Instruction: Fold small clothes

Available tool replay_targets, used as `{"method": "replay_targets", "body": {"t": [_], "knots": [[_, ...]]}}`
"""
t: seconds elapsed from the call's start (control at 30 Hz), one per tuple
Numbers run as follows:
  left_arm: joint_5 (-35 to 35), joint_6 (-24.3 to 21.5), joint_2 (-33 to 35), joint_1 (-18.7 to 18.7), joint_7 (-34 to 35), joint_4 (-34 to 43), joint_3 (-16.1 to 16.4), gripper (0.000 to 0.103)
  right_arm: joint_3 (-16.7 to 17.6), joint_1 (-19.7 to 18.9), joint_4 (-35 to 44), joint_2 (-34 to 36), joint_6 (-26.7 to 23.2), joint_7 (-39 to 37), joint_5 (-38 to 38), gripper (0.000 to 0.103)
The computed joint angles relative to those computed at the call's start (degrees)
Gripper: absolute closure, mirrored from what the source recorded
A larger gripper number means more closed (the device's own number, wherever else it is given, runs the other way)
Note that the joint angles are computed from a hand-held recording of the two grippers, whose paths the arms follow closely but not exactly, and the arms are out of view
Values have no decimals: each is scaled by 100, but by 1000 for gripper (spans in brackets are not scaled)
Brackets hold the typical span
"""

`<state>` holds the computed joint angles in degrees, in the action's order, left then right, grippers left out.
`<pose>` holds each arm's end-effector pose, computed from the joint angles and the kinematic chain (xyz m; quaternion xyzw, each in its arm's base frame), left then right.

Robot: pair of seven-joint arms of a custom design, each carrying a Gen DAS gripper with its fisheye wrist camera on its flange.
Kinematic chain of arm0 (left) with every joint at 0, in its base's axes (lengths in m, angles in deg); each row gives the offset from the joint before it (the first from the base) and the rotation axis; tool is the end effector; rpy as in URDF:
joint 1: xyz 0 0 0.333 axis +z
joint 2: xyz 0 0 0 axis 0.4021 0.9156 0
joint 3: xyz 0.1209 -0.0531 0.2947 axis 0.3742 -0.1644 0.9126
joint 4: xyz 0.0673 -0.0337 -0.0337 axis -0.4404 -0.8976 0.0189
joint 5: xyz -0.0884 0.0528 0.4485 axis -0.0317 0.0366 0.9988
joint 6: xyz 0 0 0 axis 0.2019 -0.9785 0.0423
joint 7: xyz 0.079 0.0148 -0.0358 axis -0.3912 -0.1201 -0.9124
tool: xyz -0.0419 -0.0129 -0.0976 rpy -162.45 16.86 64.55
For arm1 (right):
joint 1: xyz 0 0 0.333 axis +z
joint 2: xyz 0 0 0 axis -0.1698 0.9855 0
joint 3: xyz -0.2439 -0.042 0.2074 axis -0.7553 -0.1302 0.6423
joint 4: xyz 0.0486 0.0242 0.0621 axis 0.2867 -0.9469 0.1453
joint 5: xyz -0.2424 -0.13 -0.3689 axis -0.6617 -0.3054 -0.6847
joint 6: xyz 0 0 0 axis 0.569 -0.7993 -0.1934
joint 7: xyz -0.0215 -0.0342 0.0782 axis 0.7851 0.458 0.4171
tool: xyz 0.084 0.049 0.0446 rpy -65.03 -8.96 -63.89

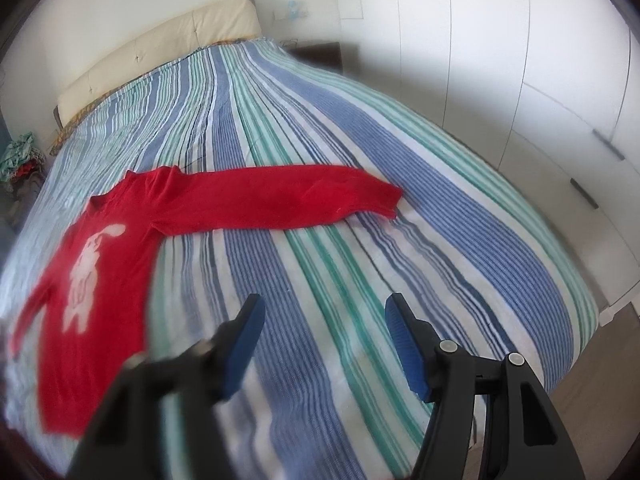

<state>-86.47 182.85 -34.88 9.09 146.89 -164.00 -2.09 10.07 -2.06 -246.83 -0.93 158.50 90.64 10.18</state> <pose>0.5343 -0.1559 0.4044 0.7435 -0.5714 0.3449 0.0413 0.3470 0.1677 0.4400 -0.4511 0.8310 -0.2515 0.2067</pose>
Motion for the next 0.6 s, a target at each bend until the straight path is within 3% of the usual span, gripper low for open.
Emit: {"method": "replay_targets", "body": {"t": [0.17,0.27,0.37,0.43,0.47,0.5,0.53,0.57,0.6], "knots": [[-1585,-889,-146,-802,1506,-174,-228,50,-1071,1332,-132,460,800,-829,1619,40],[-2145,-935,18,-930,1751,-182,-452,44,-1624,2349,45,1264,1672,-1762,2623,40],[-2319,-922,225,-868,1695,-91,-581,43,-1823,2902,408,2145,2238,-2471,3225,40],[-2371,-935,268,-805,1844,-36,-627,56,-1834,3006,664,2649,2308,-2753,3511,40],[-2404,-1021,348,-767,1894,36,-624,88,-1953,3160,774,2898,2370,-3015,3808,40],[-2335,-1100,449,-720,1792,113,-644,99,-2030,3267,856,3094,2424,-3228,4080,40],[-2317,-1055,486,-694,1705,121,-693,100,-2063,3317,930,3251,2449,-3406,4282,45],[-2254,-1013,475,-677,1630,112,-741,101,-1983,3246,1026,3377,2381,-3449,4288,83],[-2227,-1005,394,-680,1613,48,-779,101,-1929,3177,1087,3430,2314,-3511,4316,99]]}}
